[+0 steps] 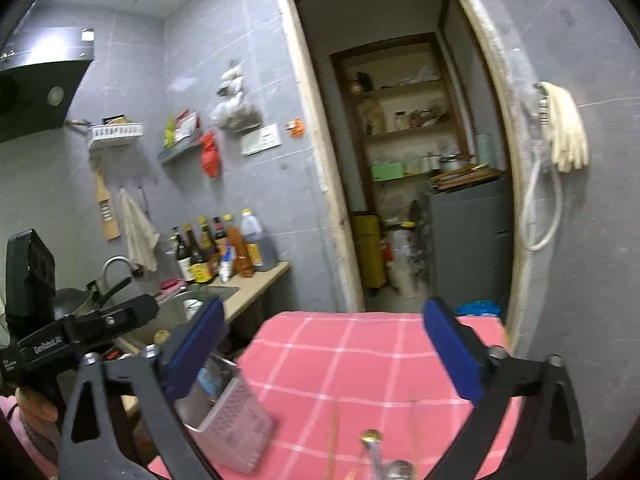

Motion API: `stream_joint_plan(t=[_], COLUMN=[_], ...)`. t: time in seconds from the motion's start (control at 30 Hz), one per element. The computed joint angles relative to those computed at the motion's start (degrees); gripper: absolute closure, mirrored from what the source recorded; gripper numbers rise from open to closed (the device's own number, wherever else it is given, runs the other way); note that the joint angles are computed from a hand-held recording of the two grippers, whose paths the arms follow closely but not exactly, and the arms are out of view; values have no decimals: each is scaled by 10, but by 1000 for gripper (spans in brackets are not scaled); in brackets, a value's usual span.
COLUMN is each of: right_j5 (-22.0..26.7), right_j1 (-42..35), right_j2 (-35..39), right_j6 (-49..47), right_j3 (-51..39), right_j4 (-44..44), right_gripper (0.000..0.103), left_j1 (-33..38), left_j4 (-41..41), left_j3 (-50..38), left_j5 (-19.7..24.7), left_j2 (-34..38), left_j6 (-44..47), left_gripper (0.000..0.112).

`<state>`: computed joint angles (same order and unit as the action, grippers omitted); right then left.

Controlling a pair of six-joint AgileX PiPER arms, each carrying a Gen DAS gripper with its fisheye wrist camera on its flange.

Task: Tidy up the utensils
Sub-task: 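Grasp the gold spoon with the left tool while the right tool grasps a metal spoon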

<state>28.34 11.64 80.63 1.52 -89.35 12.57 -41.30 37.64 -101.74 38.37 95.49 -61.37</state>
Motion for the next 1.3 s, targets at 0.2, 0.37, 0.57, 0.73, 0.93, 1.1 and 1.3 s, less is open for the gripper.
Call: stream_joint_plan(t=[0.2, 0.37, 0.57, 0.73, 0.93, 1.1, 1.3], right_j5=[47, 91, 140, 175, 207, 228, 263], right_j1=[-106, -180, -239, -275, -298, -287, -261], right_j2=[-23, -14, 19, 48, 89, 131, 187], right_j6=[-105, -197, -296, -374, -450, -484, -531], right_j3=[30, 46, 64, 86, 118, 122, 97], right_j4=[101, 184, 263, 315, 360, 369, 388], right_gripper=[2, 2, 2, 2, 4, 36, 57], left_j1=[-27, -40, -49, -51, -36, -20, -8], left_j4=[-9, -37, -83, -121, -183, -251, -310], left_j3=[-85, -142, -211, -251, -287, -298, -326], left_j5=[33, 61, 107, 140, 165, 169, 187], left_j2=[71, 124, 191, 237, 285, 310, 349], left_j6=[10, 27, 53, 81, 127, 173, 211], left_gripper=[10, 10, 10, 10, 16, 42, 64])
